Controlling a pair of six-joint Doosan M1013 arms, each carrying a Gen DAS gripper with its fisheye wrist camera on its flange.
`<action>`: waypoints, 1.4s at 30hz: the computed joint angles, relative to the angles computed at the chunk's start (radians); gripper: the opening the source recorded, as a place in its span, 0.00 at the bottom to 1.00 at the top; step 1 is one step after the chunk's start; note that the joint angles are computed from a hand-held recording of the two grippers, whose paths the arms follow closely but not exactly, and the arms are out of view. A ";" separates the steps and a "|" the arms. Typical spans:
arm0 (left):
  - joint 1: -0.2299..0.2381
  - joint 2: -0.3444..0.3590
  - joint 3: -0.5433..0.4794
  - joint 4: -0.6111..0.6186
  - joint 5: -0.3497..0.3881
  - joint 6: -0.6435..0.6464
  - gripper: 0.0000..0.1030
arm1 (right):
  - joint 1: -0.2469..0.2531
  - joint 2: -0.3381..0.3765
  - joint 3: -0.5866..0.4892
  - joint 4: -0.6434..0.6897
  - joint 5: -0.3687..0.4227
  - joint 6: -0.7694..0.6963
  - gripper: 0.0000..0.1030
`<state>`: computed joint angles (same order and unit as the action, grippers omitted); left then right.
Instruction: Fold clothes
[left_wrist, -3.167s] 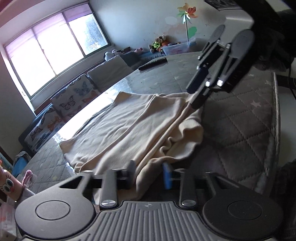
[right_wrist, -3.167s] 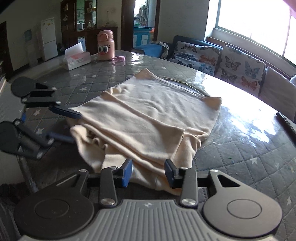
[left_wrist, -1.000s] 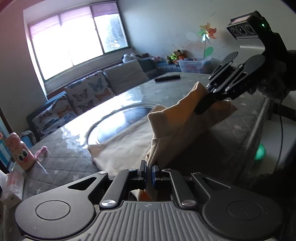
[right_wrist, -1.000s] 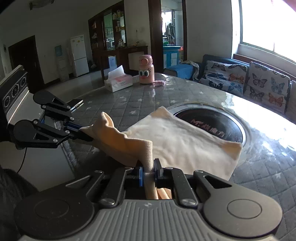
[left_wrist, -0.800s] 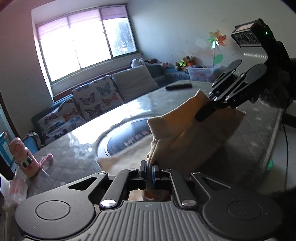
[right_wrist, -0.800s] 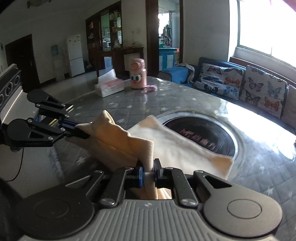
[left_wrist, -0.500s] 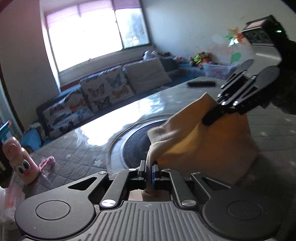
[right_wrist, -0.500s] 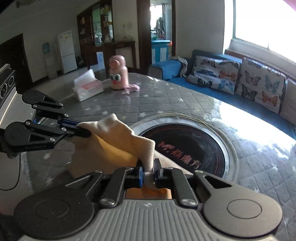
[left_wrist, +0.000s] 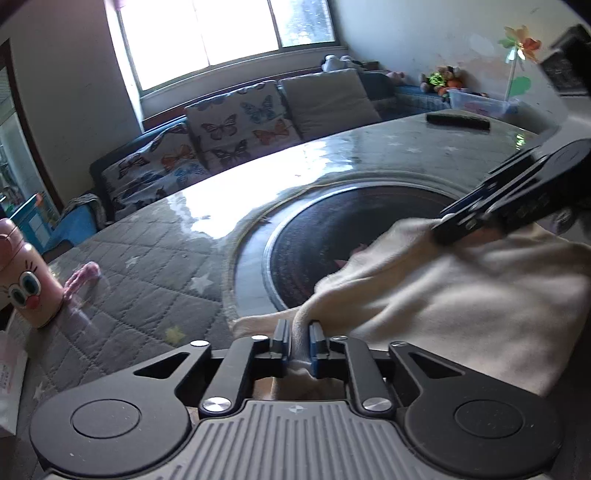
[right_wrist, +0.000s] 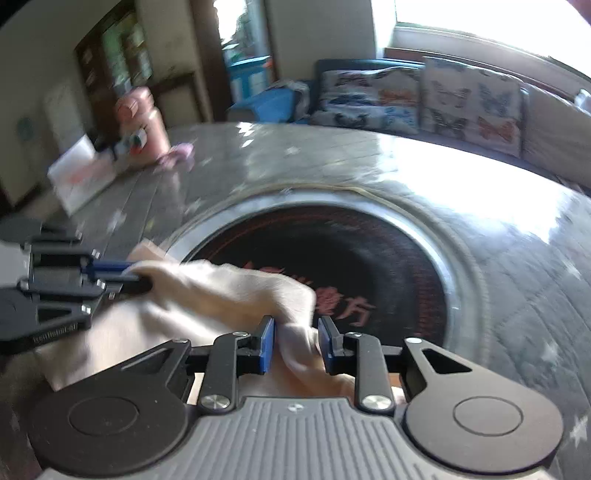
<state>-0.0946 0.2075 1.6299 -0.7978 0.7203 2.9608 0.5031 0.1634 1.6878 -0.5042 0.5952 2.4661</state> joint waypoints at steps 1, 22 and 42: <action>-0.001 0.001 -0.004 0.006 -0.006 -0.013 0.21 | 0.004 -0.007 0.005 -0.036 0.012 0.036 0.26; -0.014 -0.009 -0.025 0.004 0.041 -0.053 0.22 | 0.021 -0.073 0.081 -0.082 0.090 0.157 0.18; -0.029 0.011 -0.032 0.038 0.039 -0.122 0.22 | 0.047 -0.044 0.042 -0.228 0.126 0.193 0.09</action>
<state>-0.1236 0.2187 1.5979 -0.7597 0.7597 2.8389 0.5496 0.1193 1.7296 -0.7318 0.7209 2.6591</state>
